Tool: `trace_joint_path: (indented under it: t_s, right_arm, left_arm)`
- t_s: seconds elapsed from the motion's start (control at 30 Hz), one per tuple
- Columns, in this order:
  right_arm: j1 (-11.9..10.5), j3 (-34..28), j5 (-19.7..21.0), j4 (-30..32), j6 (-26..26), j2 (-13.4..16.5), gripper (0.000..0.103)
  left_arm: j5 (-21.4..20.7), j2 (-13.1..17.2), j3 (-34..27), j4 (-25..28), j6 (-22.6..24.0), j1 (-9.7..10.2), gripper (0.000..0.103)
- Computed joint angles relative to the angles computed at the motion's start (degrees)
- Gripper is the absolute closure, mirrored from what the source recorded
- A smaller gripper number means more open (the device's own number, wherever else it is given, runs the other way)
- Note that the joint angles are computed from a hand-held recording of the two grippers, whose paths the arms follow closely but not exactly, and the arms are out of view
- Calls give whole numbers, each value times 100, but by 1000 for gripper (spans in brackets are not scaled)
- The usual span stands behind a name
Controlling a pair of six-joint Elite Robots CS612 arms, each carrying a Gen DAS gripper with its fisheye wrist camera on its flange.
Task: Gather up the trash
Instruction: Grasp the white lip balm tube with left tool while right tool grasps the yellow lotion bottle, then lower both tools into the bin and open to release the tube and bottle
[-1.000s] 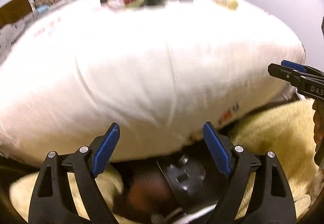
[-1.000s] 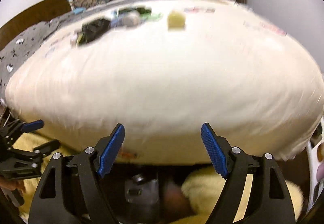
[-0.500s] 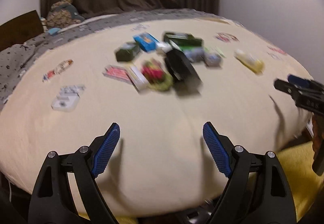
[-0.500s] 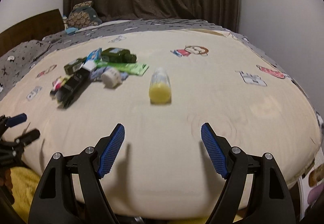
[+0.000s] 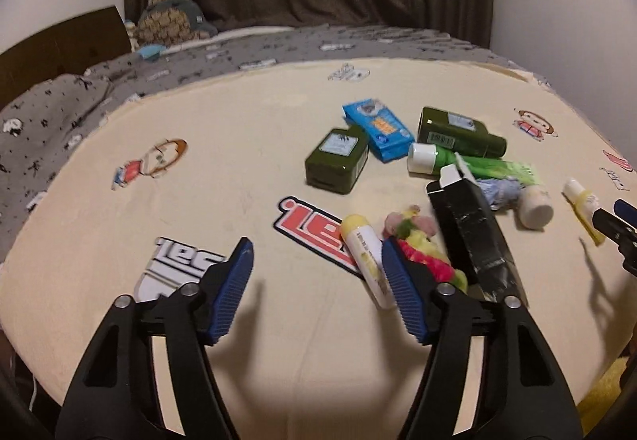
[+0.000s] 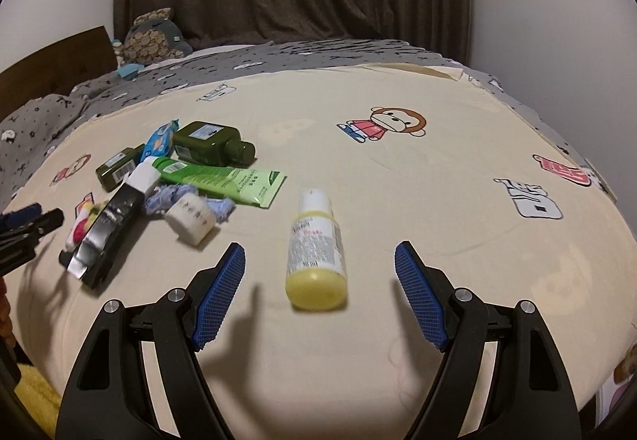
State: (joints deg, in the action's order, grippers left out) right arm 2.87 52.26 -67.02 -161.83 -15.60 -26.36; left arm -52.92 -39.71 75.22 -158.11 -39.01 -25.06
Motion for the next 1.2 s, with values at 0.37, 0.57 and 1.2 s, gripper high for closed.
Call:
trace_joint_path:
  t_s: [0.37,0.57,1.2]
  right_arm:
    - [94,-610,-243,670,-63,303,48]
    - [85,-700,-215,734,-119,353,71]
    - [-121,1377,259,-412,-749,-696,71]
  left_arm:
    - [-409,386,-662,674,90,123,60]
    - [-502,388,-650,528,161,154,84]
    - [-525,-411,988,-639,166,-272,84]
